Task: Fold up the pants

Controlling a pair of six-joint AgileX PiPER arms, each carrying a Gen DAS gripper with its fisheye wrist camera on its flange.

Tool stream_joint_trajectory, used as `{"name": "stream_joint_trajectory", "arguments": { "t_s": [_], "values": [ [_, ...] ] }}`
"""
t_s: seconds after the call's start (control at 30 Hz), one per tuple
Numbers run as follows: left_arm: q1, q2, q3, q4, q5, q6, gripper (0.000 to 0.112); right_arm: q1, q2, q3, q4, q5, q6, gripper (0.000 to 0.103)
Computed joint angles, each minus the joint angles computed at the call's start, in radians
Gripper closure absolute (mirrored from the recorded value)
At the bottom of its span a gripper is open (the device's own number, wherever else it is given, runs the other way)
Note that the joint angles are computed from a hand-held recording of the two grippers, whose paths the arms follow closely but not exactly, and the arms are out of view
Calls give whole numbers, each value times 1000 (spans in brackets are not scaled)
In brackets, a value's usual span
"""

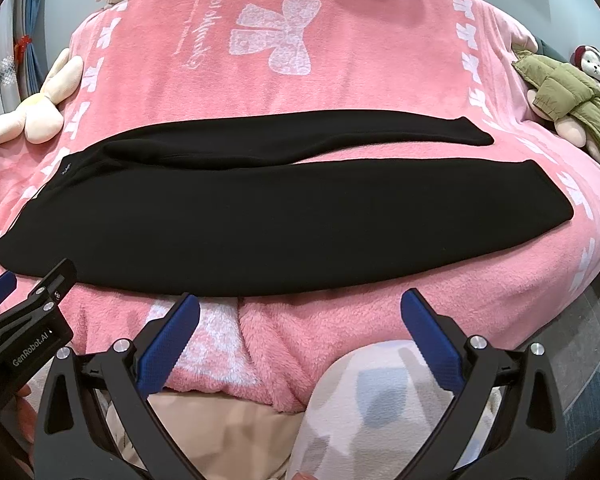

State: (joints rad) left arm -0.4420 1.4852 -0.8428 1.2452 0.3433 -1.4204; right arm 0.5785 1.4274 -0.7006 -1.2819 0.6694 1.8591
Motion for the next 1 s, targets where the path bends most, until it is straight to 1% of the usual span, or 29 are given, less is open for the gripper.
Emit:
{"name": "stream_joint_trajectory", "arguments": {
  "t_s": [0.13, 0.17, 1.0],
  "values": [
    [7, -3, 2, -11, -12, 16, 18, 2, 0, 1, -2, 1, 4, 5],
    [0, -1, 0, -3, -3, 5, 18, 4, 3, -1, -2, 3, 6, 5],
    [-9, 2, 0, 6, 8, -8, 18, 18, 5, 3, -11, 13, 32, 5]
  ]
}}
